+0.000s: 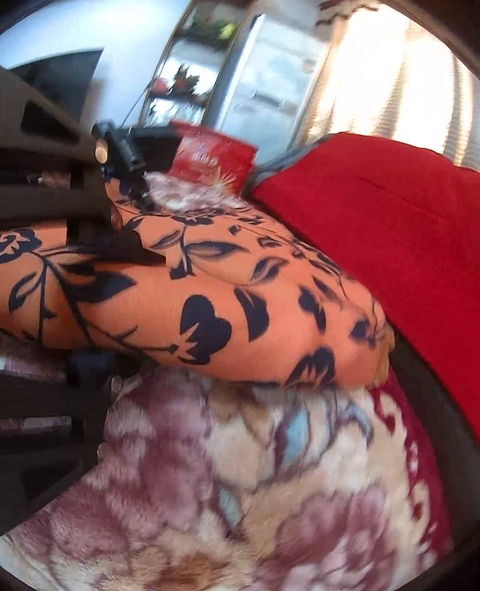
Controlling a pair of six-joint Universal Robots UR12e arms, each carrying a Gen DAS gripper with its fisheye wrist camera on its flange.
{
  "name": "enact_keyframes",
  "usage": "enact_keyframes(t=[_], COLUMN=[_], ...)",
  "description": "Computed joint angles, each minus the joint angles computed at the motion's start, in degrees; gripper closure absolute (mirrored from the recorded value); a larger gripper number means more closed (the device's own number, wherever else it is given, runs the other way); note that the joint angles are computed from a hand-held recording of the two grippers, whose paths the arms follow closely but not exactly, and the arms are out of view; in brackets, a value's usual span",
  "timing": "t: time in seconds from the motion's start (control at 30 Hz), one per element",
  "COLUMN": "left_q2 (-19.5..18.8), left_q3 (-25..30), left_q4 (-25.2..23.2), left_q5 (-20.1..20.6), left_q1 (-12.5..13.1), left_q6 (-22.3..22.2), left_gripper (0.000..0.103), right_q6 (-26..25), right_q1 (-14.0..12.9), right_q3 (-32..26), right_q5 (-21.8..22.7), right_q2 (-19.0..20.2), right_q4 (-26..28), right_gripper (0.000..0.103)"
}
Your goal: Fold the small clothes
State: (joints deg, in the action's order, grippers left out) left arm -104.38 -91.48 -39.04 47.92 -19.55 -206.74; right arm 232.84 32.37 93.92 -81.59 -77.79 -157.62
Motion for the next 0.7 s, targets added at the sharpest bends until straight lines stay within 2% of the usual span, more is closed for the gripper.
enact_keyframes(t=[0.03, 0.1, 0.23, 0.33, 0.47, 0.5, 0.57, 0.6, 0.63, 0.67, 0.7], left_q2=[0.4, 0.68, 0.25, -1.48, -3.33, -3.81, -4.79, -5.57, -5.72, -5.56, -4.81], left_q3=[0.5, 1.2, 5.78, 10.58, 13.91, 14.16, 14.47, 15.3, 15.32, 14.93, 13.2], left_q4=[0.18, 3.5, 6.1, 5.2, 3.07, 3.17, 2.04, -1.59, -5.41, -6.83, -5.85], left_q5=[1.52, 1.4, 2.77, 4.53, 6.42, 7.28, 10.59, 12.65, 16.73, 19.16, 20.85], left_q1=[-0.39, -0.69, -2.34, -4.32, -6.34, -6.77, -7.92, -8.53, -9.29, -9.59, -9.6], left_q6=[0.0, -0.98, -1.58, -0.08, 0.67, 0.75, 1.66, 2.35, 3.19, 3.46, 3.29], left_gripper=[0.078, 0.078, 0.078, 0.078, 0.077, 0.076, 0.065, 0.06, 0.055, 0.054, 0.052], right_q6=[-1.62, -4.24, -8.6, -9.88, -9.96, -9.48, -7.11, -4.74, -1.31, 0.32, 1.53], right_q1=[0.29, 0.65, 0.0, -1.38, -3.27, -3.88, -4.87, -5.09, -5.36, -5.31, -4.72], right_q3=[-0.78, -1.84, -3.61, -2.72, 0.2, 1.67, 4.6, 5.73, 7.37, 8.41, 9.28], right_q5=[-1.01, -2.82, -5.4, -6.4, -6.02, -5.69, -6.6, -7.69, -8.71, -10.22, -13.4], right_q2=[-0.28, -1.29, -3.79, -6.4, -8.78, -9.3, -10.2, -10.46, -10.99, -11.58, -12.05], right_q4=[0.96, 1.47, 3.81, 3.94, 2.79, 1.35, 0.95, 2.1, 3.97, 5.92, 7.76], right_gripper=[0.071, 0.072, 0.072, 0.072, 0.072, 0.072, 0.065, 0.059, 0.053, 0.052, 0.051])
